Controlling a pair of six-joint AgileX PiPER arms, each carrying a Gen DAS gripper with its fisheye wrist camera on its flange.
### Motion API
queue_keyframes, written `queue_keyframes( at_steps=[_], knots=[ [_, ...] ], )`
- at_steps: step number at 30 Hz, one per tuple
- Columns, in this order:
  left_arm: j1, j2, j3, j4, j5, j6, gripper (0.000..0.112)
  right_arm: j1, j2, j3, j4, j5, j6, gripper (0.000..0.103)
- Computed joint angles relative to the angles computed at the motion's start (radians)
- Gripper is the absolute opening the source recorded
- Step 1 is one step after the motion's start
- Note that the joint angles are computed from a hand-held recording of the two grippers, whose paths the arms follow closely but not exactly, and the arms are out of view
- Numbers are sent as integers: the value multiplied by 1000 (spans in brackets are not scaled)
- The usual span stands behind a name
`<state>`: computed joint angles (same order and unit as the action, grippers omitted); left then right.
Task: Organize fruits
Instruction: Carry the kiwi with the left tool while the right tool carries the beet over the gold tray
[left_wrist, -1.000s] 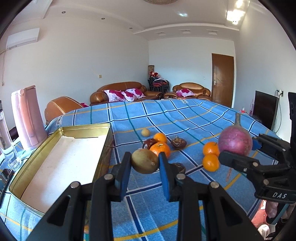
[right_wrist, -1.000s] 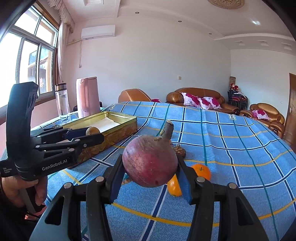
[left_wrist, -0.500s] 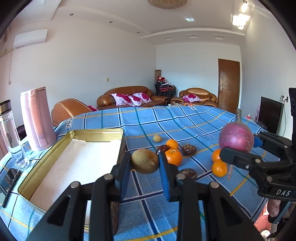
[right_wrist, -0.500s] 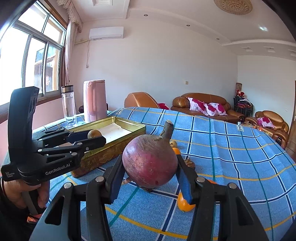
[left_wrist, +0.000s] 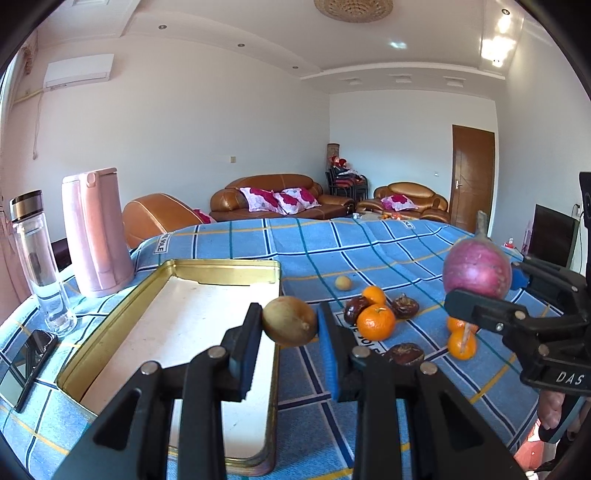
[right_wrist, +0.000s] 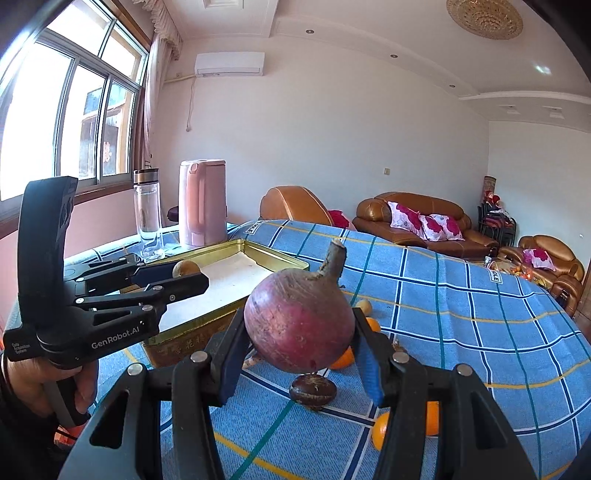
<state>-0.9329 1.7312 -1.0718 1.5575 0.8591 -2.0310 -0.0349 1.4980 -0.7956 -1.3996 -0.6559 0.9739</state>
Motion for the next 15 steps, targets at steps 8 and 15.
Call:
queue_keyframes(
  at_steps=[8, 15],
  knots=[
    [20, -25, 37, -4, 10, -23, 31, 65, 24, -39, -12, 37, 24, 55],
    [49, -42, 64, -4, 3, -35, 31, 113, 46, -70, -20, 70, 38, 55]
  ],
)
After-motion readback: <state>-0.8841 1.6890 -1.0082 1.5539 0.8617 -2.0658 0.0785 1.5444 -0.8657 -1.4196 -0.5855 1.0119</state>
